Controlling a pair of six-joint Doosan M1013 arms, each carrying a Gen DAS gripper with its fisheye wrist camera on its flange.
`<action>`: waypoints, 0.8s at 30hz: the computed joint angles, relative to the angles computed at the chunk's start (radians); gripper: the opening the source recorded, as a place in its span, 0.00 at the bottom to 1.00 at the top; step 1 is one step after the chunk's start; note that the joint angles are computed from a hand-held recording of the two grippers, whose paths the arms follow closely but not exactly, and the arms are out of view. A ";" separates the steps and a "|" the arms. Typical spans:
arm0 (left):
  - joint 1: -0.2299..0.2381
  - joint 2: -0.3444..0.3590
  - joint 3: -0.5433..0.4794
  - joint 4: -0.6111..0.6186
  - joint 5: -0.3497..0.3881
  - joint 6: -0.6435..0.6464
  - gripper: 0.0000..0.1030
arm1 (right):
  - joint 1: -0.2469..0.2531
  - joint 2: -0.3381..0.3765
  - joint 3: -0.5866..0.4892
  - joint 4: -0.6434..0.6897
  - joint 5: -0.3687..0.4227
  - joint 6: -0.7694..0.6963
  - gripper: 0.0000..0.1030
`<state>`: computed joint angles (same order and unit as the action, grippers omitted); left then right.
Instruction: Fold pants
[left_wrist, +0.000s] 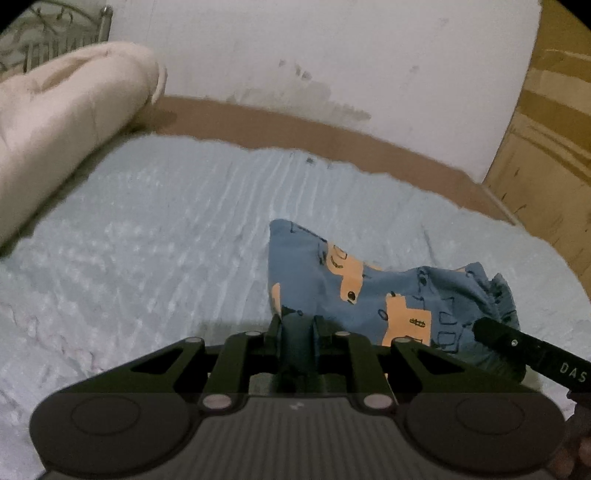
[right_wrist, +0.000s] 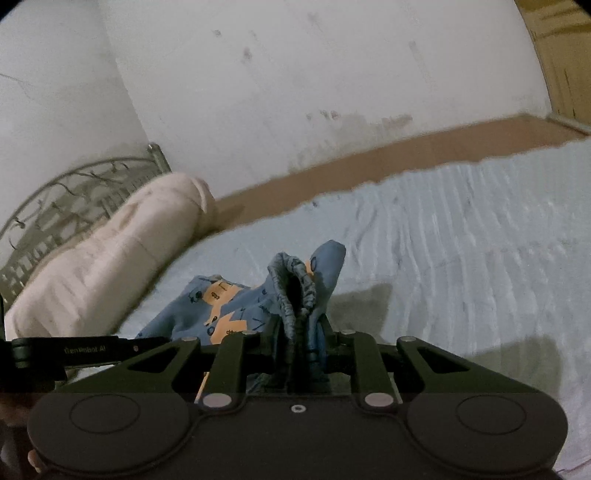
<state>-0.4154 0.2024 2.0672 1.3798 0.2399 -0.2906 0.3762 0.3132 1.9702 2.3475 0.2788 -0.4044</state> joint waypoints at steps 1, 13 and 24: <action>0.002 0.006 0.001 0.002 -0.001 -0.005 0.16 | 0.002 0.005 -0.001 -0.008 -0.007 0.008 0.20; -0.002 -0.005 0.010 -0.007 0.021 -0.011 0.33 | 0.012 0.007 0.009 0.124 -0.062 -0.092 0.38; -0.071 -0.111 0.084 0.139 0.139 -0.175 0.88 | 0.051 -0.095 0.096 0.623 -0.020 -0.644 0.90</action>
<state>-0.4862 0.0916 2.1512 1.5186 0.3792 -0.4658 0.4274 0.2186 2.0662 2.9702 0.2589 -1.0480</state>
